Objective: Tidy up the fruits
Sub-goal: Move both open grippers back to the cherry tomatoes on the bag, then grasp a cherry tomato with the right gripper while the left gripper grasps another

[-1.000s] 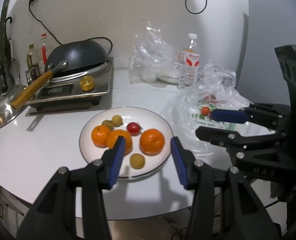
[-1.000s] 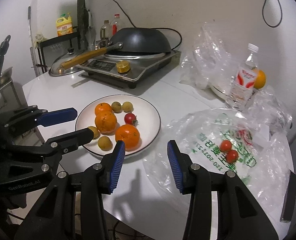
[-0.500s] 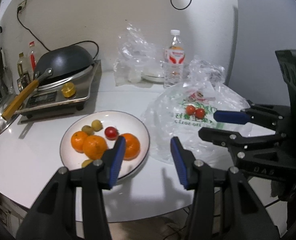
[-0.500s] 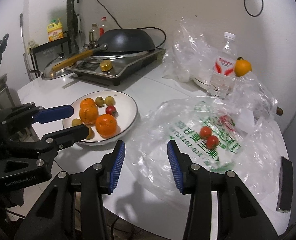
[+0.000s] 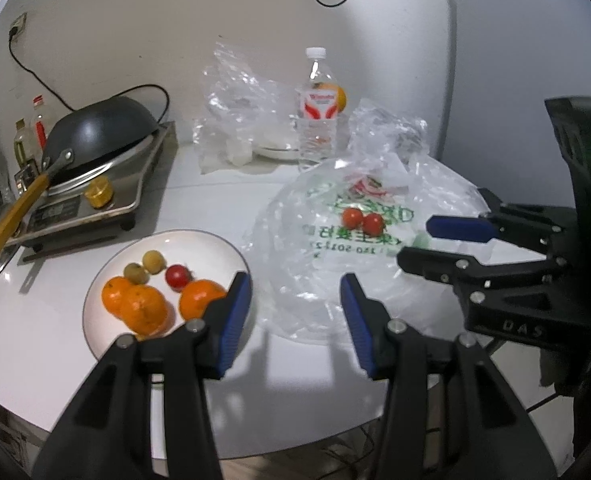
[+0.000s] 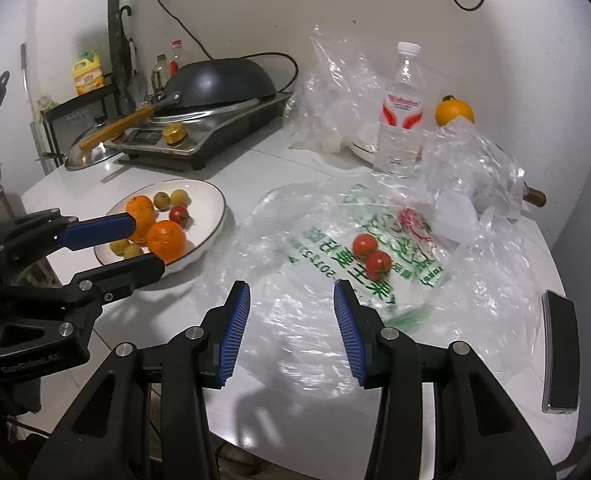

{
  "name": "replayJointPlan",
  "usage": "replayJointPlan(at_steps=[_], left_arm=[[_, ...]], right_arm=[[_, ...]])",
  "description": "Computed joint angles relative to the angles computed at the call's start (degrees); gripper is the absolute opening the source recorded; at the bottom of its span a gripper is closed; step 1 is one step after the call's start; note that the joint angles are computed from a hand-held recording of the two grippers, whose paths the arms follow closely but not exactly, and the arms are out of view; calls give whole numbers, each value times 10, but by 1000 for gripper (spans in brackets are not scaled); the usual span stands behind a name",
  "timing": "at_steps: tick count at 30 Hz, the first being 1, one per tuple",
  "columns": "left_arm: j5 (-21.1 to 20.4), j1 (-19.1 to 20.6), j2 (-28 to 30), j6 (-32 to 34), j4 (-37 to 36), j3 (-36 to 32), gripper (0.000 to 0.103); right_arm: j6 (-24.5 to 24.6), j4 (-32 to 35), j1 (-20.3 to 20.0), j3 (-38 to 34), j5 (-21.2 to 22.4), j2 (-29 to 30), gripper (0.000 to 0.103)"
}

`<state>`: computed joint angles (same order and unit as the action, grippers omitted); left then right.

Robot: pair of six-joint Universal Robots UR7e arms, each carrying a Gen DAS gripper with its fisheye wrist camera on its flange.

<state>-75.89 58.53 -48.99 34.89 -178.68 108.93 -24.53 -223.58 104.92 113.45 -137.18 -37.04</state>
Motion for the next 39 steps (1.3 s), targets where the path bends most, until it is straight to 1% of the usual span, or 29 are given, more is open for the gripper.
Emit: replayJointPlan(at_steps=[10, 16, 29, 34, 39], left_arm=[[5, -10, 30, -6, 11, -22, 48], [2, -14, 49, -11, 11, -40, 48], [9, -15, 92, -19, 32, -88, 48], [9, -15, 111, -26, 42, -108, 48], [10, -13, 127, -28, 58, -130, 48]], right_arm=[[1, 5, -26, 15, 17, -21, 46], [-3, 21, -46, 15, 29, -34, 46], [-16, 71, -83, -7, 60, -50, 46], [-23, 96, -97, -22, 63, -51, 46], [-18, 119, -113, -32, 68, -56, 46]])
